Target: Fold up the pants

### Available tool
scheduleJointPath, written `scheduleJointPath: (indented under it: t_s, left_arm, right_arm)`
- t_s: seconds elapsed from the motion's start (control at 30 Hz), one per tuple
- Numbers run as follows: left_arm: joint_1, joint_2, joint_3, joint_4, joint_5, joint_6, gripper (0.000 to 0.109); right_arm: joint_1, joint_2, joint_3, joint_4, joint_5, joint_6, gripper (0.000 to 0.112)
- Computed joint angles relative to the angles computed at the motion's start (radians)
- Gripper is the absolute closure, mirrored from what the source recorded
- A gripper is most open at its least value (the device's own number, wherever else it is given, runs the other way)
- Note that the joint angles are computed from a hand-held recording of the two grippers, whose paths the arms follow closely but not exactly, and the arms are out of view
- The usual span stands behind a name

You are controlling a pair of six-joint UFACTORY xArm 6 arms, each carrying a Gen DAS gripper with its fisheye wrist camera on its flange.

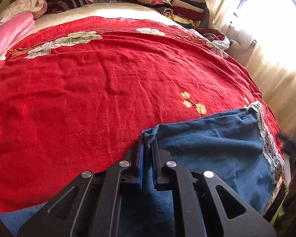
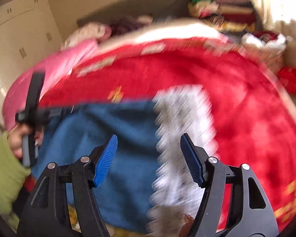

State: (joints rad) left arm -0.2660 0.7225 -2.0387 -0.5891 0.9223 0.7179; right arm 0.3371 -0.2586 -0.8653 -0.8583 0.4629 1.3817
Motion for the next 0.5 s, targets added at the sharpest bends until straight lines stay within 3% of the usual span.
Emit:
scheduleJointPath:
  t_s: [0.07, 0.17, 0.33, 0.4, 0.47, 0.5]
  left_arm:
    - [0.0, -0.003, 0.005, -0.002, -0.003, 0.003, 0.1]
    - [0.002, -0.007, 0.011, -0.006, -0.005, 0.003, 0.1]
    - [0.0, -0.017, 0.028, -0.005, -0.014, 0.01, 0.1]
    - [0.001, -0.016, 0.027, -0.008, -0.015, 0.011, 0.1]
    - [0.0, -0.018, 0.033, -0.012, -0.025, 0.006, 0.1]
    - [0.0, -0.023, 0.041, -0.018, -0.032, 0.006, 0.102]
  right_arm:
    - [-0.041, -0.009, -0.019, 0.027, 0.04, -0.058, 0.053]
    - [-0.143, 0.04, -0.021, 0.29, -0.057, -0.269, 0.058]
    - [-0.182, 0.143, -0.054, 0.614, -0.136, -0.555, 0.059]
    - [-0.186, 0.178, -0.062, 0.73, -0.157, -0.649, 0.068]
    - [-0.177, 0.181, -0.039, 0.795, -0.197, -0.713, 0.095]
    - [-0.17, 0.175, -0.034, 0.783, -0.21, -0.707, 0.096]
